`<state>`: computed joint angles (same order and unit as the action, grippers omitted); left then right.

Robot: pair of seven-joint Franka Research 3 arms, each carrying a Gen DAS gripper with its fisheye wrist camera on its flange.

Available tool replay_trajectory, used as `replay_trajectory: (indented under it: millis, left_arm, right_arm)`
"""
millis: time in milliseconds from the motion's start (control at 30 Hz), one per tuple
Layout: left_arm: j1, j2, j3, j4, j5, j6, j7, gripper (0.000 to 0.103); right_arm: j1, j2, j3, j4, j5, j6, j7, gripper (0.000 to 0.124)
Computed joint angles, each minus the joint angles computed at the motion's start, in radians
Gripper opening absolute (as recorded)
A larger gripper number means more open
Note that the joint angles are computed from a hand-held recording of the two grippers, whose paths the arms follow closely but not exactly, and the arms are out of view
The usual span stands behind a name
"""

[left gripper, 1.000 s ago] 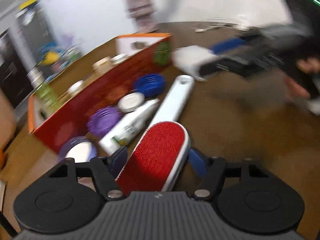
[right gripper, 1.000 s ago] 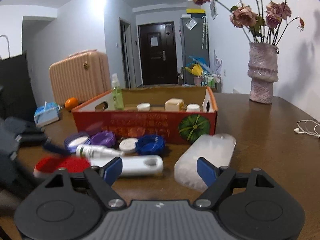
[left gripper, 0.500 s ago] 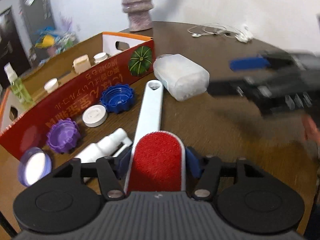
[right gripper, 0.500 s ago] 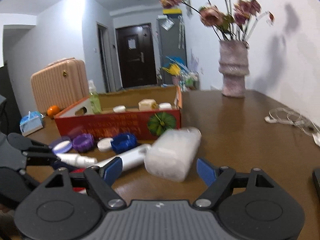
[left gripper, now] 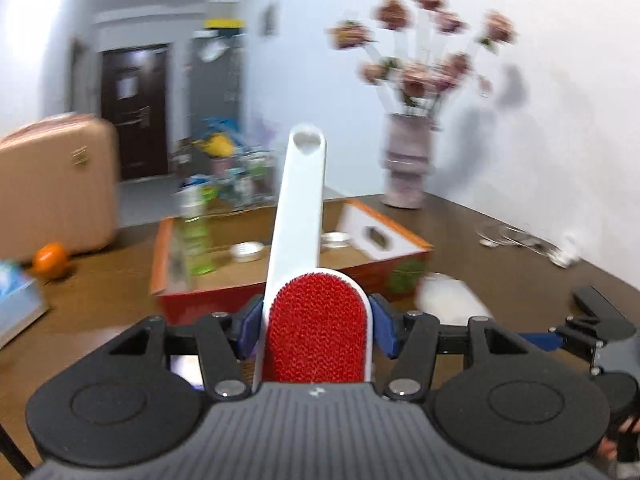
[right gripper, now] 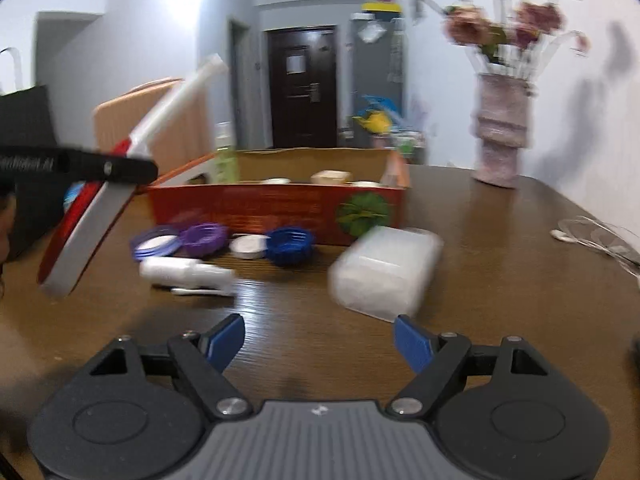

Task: Organize rigid objects
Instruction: 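Grasp the red lint brush by its white handle with the left gripper, then grasp the white lotion bottle with the right gripper while the left gripper lifts the brush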

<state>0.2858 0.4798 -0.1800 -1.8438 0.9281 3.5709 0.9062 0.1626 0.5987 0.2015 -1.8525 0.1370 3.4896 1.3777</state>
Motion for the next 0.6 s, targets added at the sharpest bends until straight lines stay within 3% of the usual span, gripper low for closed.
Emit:
replay_trajectory:
  millis: [67,167,233,367,467,533,600]
  left_arm:
    - [-0.004,-0.012,0.028,-0.03,-0.055,0.012,-0.004,0.057]
    - [-0.051,-0.031,0.105,-0.097,-0.207,0.097,0.067,0.056]
    - [-0.047,-0.041,0.116,-0.124,-0.235,0.12,0.077,0.056]
    - [-0.056,-0.071,0.134,-0.167,-0.287,0.081,0.102,0.056]
    - [-0.058,-0.093,0.141,-0.206,-0.318,0.078,0.137,0.056]
    - [-0.048,-0.102,0.133,-0.223,-0.316,0.083,0.141,0.056]
    - [-0.047,-0.11,0.128,-0.238,-0.316,0.086,0.15,0.056]
  right_arm:
    - [-0.027,0.044,0.047,0.068,-0.069,-0.039,-0.022,0.081]
    - [-0.038,0.14,0.108,0.224,-0.159,-0.137,-0.112,0.08]
    - [-0.031,0.22,0.146,0.357,-0.2,-0.201,-0.194,0.08]
    - [-0.035,0.379,0.26,0.651,-0.191,-0.468,-0.314,0.07]
    - [0.016,0.422,0.225,0.744,-0.156,-0.52,-0.317,0.066]
    - [0.065,0.403,0.145,0.727,-0.139,-0.502,-0.277,0.055]
    - [0.064,0.368,0.131,0.672,-0.104,-0.503,-0.272,0.036]
